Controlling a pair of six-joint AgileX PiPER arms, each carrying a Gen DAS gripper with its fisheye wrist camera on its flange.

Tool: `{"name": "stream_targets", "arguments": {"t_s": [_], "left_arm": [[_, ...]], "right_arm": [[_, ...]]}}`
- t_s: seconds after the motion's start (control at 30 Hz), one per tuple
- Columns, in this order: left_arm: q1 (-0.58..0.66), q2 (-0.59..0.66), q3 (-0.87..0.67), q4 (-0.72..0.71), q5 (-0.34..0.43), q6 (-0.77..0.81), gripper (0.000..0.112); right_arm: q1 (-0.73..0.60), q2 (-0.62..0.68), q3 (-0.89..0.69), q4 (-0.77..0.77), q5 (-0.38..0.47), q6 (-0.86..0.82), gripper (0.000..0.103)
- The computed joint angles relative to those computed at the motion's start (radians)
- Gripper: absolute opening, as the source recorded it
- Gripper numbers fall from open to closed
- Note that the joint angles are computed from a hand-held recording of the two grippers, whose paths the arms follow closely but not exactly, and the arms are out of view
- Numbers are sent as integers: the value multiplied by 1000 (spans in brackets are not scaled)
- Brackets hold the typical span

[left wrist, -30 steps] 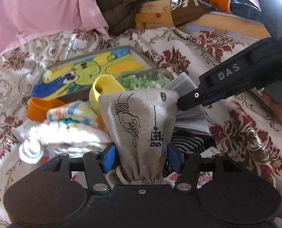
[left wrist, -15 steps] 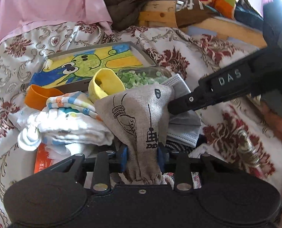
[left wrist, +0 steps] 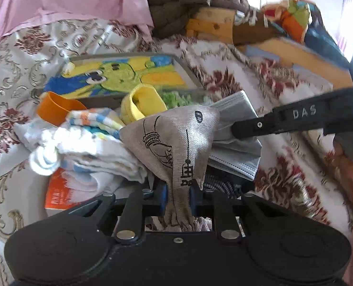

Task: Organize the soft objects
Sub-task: 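Carry pouch and sock onto the cartoon-painted tray and open both grippers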

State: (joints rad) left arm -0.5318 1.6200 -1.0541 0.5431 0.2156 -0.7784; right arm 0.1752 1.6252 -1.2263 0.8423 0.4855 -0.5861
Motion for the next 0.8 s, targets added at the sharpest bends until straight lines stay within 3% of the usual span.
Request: {"name": "stream_targets", "arguments": {"t_s": [0.1, 0.23, 0.4, 0.57, 0.67, 0.8], "left_arm": [[-13, -68, 43, 158, -18, -188, 19], [-26, -143, 73, 376, -23, -446, 20], [-12, -153, -1, 390, 22, -473, 20], [71, -71, -202, 175, 60, -275, 20], [113, 24, -382, 84, 98, -173, 20], [153, 224, -695, 4, 187, -55, 21]], "right_arm": [[-17, -45, 48, 145, -45, -125, 7], [-44, -93, 117, 472, -82, -410, 7], [-45, -75, 109, 803, -117, -687, 7], [-28, 72, -86, 886, -156, -723, 7], [-27, 225, -284, 852, -158, -622, 7], [-27, 434, -545, 666, -152, -324, 7]]}}
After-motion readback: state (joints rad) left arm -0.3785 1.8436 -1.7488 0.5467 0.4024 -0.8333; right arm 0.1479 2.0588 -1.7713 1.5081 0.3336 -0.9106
